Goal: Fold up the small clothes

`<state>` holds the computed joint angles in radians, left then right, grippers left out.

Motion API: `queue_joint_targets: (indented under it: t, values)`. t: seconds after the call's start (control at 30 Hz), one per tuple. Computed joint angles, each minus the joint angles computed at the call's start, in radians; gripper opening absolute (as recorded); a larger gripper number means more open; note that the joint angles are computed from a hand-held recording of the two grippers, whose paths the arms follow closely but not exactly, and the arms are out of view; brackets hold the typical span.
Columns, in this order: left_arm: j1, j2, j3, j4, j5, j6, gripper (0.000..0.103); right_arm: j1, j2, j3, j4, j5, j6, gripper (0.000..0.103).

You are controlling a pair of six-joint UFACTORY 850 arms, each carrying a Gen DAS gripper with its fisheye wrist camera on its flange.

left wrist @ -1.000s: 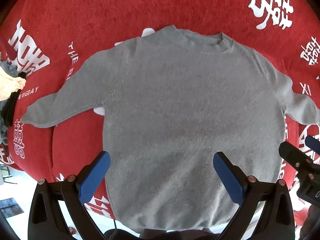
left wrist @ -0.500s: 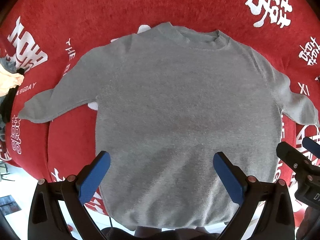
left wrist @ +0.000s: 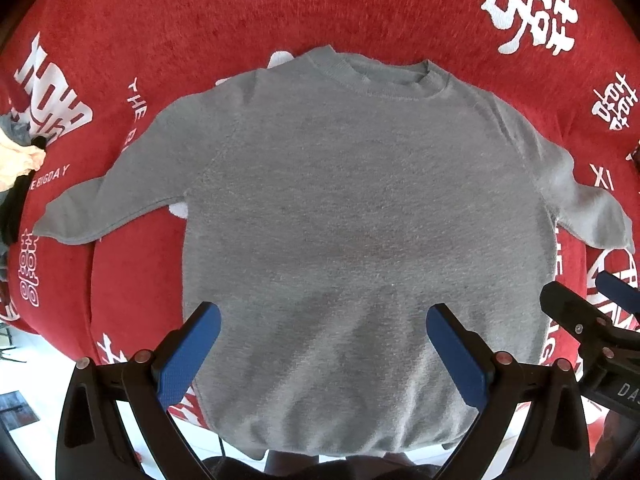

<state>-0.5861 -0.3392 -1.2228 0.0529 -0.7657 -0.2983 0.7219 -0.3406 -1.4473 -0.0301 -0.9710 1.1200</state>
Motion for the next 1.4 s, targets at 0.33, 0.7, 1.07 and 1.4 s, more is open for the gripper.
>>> queue_joint_targets:
  t: [0.33, 0.7, 1.07, 1.4]
  values:
    - [-0.007, 0.01, 0.014, 0.029, 0.007, -0.047, 0.103, 0.0, -0.012, -0.013, 0.007, -0.001, -0.031, 0.102]
    - [0.031, 0.019, 0.031, -0.073, 0.016, 0.003, 0.103, -0.004, -0.026, -0.019, 0.026, -0.001, -0.059, 0.102]
    - [0.177, 0.015, 0.049, -0.289, 0.073, 0.217, 0.103, 0.018, -0.153, -0.174, 0.038, -0.05, -0.053, 0.102]
    - [0.555, -0.082, 0.033, -0.443, 0.219, 0.334, 0.103, 0.064, -0.497, -0.654, 0.11, -0.148, -0.161, 0.102]
